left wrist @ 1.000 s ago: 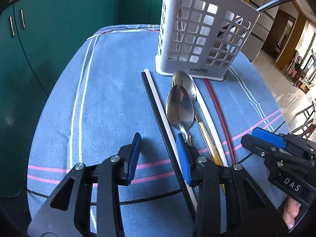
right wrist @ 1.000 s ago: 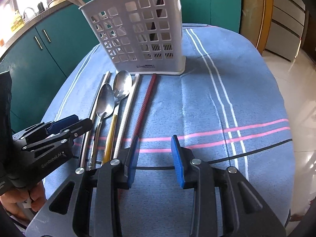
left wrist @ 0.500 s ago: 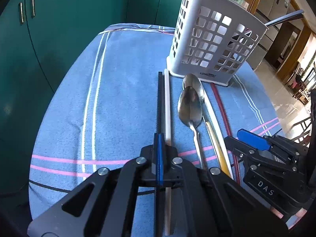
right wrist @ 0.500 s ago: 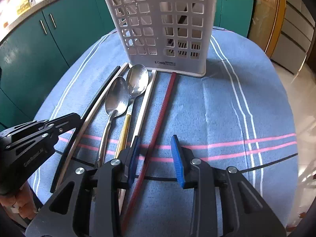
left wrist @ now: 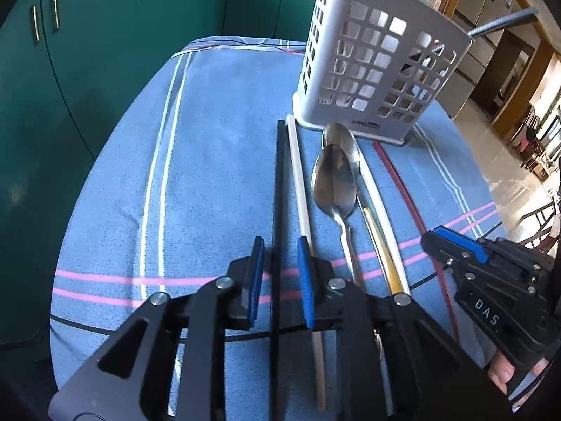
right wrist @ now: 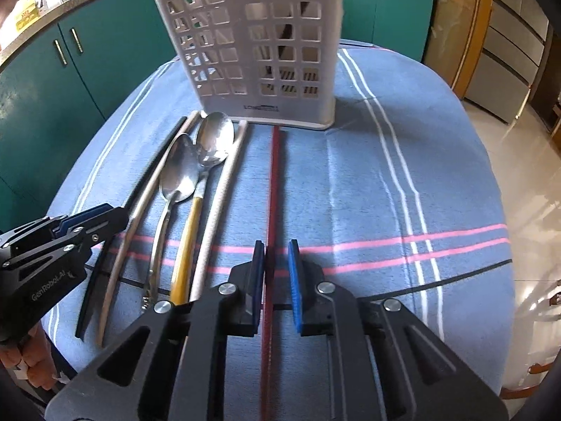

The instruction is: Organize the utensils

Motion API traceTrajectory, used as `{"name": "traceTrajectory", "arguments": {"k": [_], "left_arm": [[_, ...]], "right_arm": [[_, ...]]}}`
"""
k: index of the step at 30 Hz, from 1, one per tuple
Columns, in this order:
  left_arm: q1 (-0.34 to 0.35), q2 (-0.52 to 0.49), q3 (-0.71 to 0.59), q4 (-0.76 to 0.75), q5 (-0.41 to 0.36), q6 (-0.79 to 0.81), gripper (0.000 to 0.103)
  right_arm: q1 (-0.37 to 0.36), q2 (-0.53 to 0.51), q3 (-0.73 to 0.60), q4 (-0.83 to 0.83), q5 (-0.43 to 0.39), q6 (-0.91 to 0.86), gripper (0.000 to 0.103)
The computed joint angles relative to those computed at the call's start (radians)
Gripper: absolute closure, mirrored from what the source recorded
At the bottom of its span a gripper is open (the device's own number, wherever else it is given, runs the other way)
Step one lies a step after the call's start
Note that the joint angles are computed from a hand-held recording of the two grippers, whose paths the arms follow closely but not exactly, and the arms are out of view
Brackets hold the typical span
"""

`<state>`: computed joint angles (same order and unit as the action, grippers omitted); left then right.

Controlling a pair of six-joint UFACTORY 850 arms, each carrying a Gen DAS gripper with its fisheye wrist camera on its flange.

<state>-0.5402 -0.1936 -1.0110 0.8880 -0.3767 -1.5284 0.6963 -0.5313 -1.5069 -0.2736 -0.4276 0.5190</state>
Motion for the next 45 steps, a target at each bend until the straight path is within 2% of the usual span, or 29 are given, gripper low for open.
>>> {"name": "traceTrajectory", "arguments": {"k": [3,5,6,7,8,15,18,19,21,24,31,35,36,38,45], "left_arm": [[-0.007,-0.012,-0.011,0.021,-0.021,-0.014,0.085],[-0.011,-0.017,-0.017,0.031,-0.033,-0.026,0.086],[-0.012,-0.018,-0.017,0.037,-0.041,-0.035,0.096],[-0.007,-0.013,-0.01,0.037,-0.029,-0.043,0.097],[-0.002,-0.006,-0.001,0.031,-0.017,-0.044,0.097],[-0.018,0.059,0.065,-0.02,-0.015,-0.033,0.097],[-0.032,0.092,0.093,-0.046,-0.003,-0.012,0.097],[-0.033,0.096,0.093,-0.034,-0.005,-0.026,0.097],[-0.028,0.093,0.085,-0.002,-0.013,-0.052,0.089],[-0.006,0.064,0.052,-0.019,-0.018,-0.017,0.083],[0.055,-0.038,-0.066,-0.185,-0.011,0.214,0.079],[0.076,-0.097,-0.141,-0.247,-0.051,0.326,0.078],[0.079,-0.105,-0.153,-0.263,-0.055,0.349,0.074],[0.082,-0.126,-0.181,-0.275,-0.076,0.387,0.072],[0.085,-0.168,-0.239,-0.294,-0.118,0.458,0.067]], "right_arm": [[0.004,-0.003,0.0,-0.044,0.001,0.032,0.078],[0.016,-0.006,0.0,-0.108,0.001,0.079,0.078],[0.017,-0.006,0.003,-0.116,0.004,0.084,0.08],[0.015,0.002,0.011,-0.092,0.01,0.064,0.086],[0.008,0.005,0.015,-0.035,0.017,0.018,0.097],[-0.036,0.071,0.092,0.043,0.011,0.002,0.097],[-0.049,0.114,0.138,0.141,0.0,-0.118,0.097],[-0.049,0.126,0.15,0.162,0.003,-0.148,0.096],[-0.047,0.137,0.159,0.11,0.023,-0.094,0.081],[-0.042,0.118,0.133,0.024,0.016,0.001,0.078],[-0.054,0.018,-0.011,0.052,-0.035,-0.054,0.078],[-0.051,-0.069,-0.134,0.039,-0.104,-0.073,0.078],[-0.05,-0.089,-0.162,0.031,-0.121,-0.072,0.078],[-0.051,-0.126,-0.212,0.027,-0.152,-0.074,0.078],[-0.065,-0.19,-0.301,0.035,-0.186,-0.094,0.07]]}}
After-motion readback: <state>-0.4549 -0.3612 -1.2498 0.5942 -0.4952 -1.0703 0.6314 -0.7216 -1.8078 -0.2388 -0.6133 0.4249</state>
